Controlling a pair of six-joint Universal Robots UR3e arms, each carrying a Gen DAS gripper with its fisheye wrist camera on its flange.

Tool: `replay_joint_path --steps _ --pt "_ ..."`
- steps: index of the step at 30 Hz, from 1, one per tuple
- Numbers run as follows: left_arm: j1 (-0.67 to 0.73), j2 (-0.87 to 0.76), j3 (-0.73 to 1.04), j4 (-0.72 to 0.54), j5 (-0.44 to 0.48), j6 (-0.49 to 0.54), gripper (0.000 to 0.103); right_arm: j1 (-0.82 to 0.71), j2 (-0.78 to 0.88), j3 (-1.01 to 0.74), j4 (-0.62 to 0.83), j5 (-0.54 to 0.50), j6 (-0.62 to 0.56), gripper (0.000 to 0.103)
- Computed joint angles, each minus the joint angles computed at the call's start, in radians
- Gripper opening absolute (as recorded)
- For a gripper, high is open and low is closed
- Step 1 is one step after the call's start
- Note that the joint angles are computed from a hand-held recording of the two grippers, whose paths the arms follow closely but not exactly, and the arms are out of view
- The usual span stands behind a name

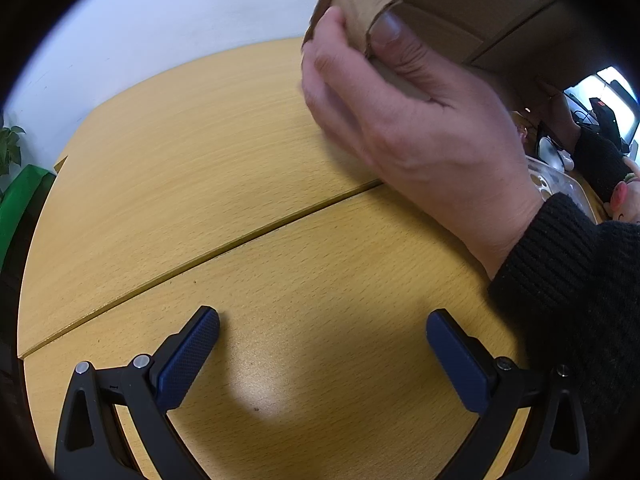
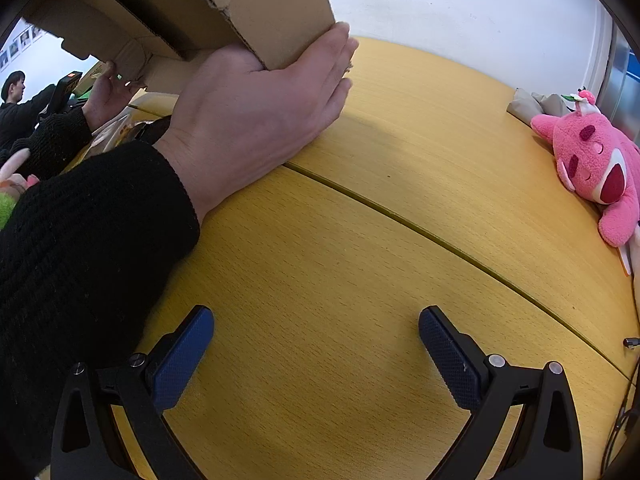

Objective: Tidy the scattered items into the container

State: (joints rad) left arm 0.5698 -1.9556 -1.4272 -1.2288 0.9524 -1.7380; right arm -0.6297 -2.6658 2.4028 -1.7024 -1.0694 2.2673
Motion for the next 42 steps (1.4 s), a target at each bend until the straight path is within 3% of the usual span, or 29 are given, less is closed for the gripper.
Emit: replay_joint_path --steps 42 --pt "-0.006 0.013 -0.016 0.013 0.002 -0.013 0.103 -0.006 -0.004 0.004 0.004 0.004 -0.008 0.103"
